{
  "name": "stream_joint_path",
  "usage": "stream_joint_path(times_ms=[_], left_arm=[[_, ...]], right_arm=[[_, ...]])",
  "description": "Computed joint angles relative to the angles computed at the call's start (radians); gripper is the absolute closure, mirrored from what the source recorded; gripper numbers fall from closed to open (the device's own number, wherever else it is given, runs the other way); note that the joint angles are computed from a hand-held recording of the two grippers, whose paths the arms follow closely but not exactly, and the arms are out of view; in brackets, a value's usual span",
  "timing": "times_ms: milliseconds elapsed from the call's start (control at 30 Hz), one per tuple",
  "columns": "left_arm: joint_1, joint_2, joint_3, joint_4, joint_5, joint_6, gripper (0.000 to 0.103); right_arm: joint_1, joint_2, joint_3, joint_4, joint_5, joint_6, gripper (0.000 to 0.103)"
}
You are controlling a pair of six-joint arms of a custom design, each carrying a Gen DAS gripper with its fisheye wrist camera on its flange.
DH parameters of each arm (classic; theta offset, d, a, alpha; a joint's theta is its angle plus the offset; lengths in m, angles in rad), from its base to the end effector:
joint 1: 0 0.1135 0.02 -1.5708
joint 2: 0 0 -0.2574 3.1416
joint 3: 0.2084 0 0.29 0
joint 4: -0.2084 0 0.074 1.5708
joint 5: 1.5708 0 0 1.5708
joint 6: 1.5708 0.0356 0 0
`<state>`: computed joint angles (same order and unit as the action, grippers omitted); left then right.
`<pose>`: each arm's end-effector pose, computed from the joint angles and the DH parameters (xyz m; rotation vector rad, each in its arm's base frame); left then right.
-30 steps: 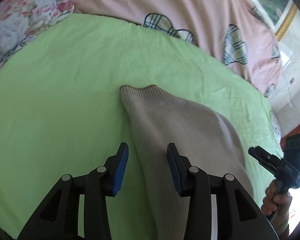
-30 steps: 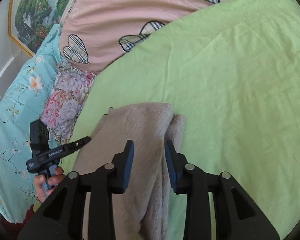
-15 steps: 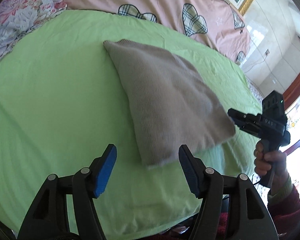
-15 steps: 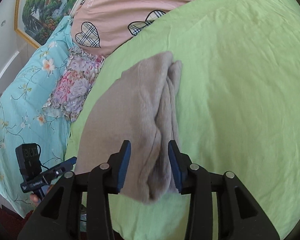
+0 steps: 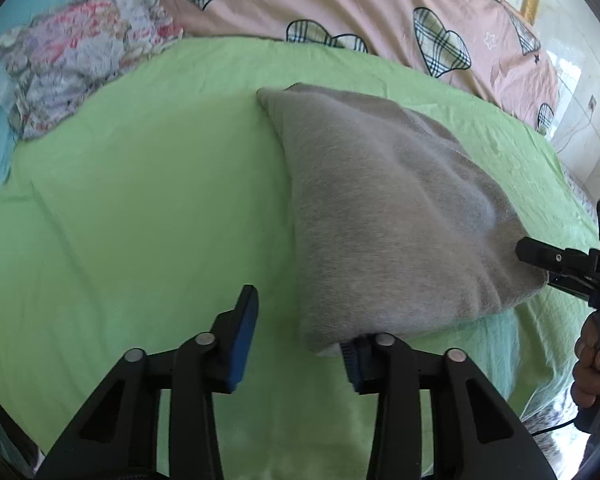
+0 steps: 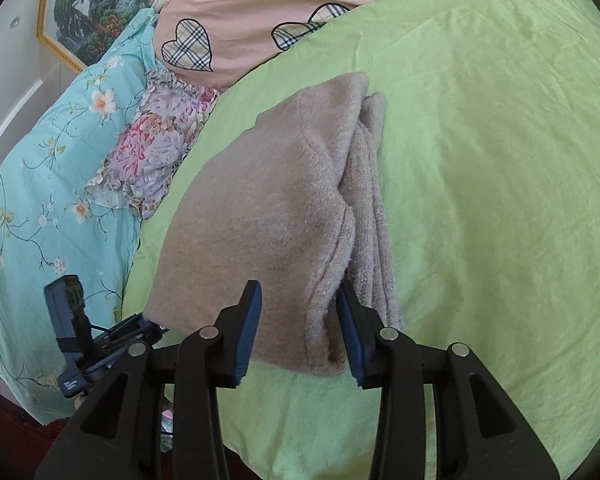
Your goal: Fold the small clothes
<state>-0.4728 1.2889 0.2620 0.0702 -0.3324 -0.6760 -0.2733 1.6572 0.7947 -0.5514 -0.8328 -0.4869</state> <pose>0.1910 -0.0846 0.0610 -0.3784 2.4259 -0.0771 0.2841 -0.0523 0.0967 -0.3567 2.5030 0.9640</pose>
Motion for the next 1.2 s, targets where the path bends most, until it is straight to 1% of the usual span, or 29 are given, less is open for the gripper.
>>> stream_joint_path(times_ms=[33,67,100,167,233,333,367,400,433,467,533,567,600,633,733,767,833,933,1000,1033,1067,1100,1133,1167,1200], left_arm=[[-0.013,0.037,0.02,0.0,-0.011,0.009,0.075],[-0.005,0.072,0.031,0.01,0.008,0.02,0.085],[0.011,0.099,0.033,0.029,0.045,0.016,0.087],[0.035,0.121,0.032,0.054,0.082,0.009,0.088],[0.022,0.119,0.039,0.041,0.063,0.012,0.088],[0.014,0.124,0.049,0.028,0.055,0.011,0.088],[0.015,0.126,0.05,0.029,0.059,0.011,0.088],[0.024,0.133,0.053,0.035,0.067,0.017,0.088],[0.028,0.126,0.049,0.034,0.073,0.021,0.089],[0.015,0.112,0.044,0.025,0.065,0.014,0.09],[0.018,0.127,0.061,0.02,0.066,0.028,0.091],[0.016,0.135,0.065,0.021,0.069,0.031,0.092],[0.012,0.145,0.068,0.021,0.07,0.028,0.092],[0.013,0.154,0.073,0.021,0.075,0.026,0.093],[0.031,0.152,0.071,0.023,0.107,0.028,0.093],[0.039,0.145,0.066,0.023,0.121,0.028,0.093],[0.06,0.133,0.056,0.026,0.152,0.026,0.093],[0.098,0.121,0.042,0.037,0.206,0.025,0.093],[0.115,0.111,0.04,0.03,0.228,0.027,0.093],[0.12,0.104,0.038,0.025,0.235,0.028,0.093],[0.119,0.104,0.04,0.024,0.238,0.021,0.093],[0.127,0.106,0.04,0.027,0.246,0.021,0.093],[0.132,0.113,0.041,0.035,0.254,0.017,0.093],[0.136,0.123,0.044,0.04,0.259,0.016,0.093],[0.139,0.131,0.049,0.043,0.262,0.02,0.093]], right_arm=[[0.004,0.004,-0.001,0.007,-0.003,0.006,0.063],[0.009,0.013,0.002,0.017,-0.007,0.021,0.063],[0.012,0.027,0.009,0.023,-0.016,0.035,0.063],[0.01,0.075,0.044,0.036,-0.059,0.072,0.063],[0.01,0.139,0.1,0.036,-0.107,0.101,0.063],[0.027,0.224,0.185,0.024,-0.14,0.137,0.063],[0.033,0.245,0.208,0.015,-0.153,0.137,0.065],[0.042,0.255,0.223,0.021,-0.147,0.145,0.087],[0.048,0.246,0.226,0.034,-0.128,0.161,0.092],[0.043,0.222,0.222,0.05,-0.14,0.175,0.092],[0.018,0.138,0.19,0.081,-0.204,0.169,0.092],[0.011,0.083,0.164,0.104,-0.206,0.158,0.092],[0.012,0.055,0.156,0.101,-0.181,0.131,0.092],[0.018,0.076,0.176,0.065,-0.145,0.092,0.092],[0.032,0.195,0.22,0.048,-0.034,0.083,0.092],[0.032,0.22,0.223,0.057,-0.016,0.079,0.092],[0.03,0.26,0.218,0.091,-0.01,0.089,0.092],[0.034,0.257,0.193,0.151,-0.014,0.12,0.092],[0.032,0.248,0.188,0.138,-0.016,0.118,0.09],[0.024,0.235,0.185,0.119,-0.025,0.109,0.084],[0.012,0.21,0.173,0.095,-0.029,0.091,0.082],[-0.004,0.188,0.164,0.072,-0.03,0.061,0.077],[-0.019,0.158,0.142,0.058,-0.032,0.032,0.071],[-0.039,0.135,0.122,0.04,-0.035,-0.004,0.067],[-0.052,0.117,0.105,0.018,-0.03,-0.042,0.066]])
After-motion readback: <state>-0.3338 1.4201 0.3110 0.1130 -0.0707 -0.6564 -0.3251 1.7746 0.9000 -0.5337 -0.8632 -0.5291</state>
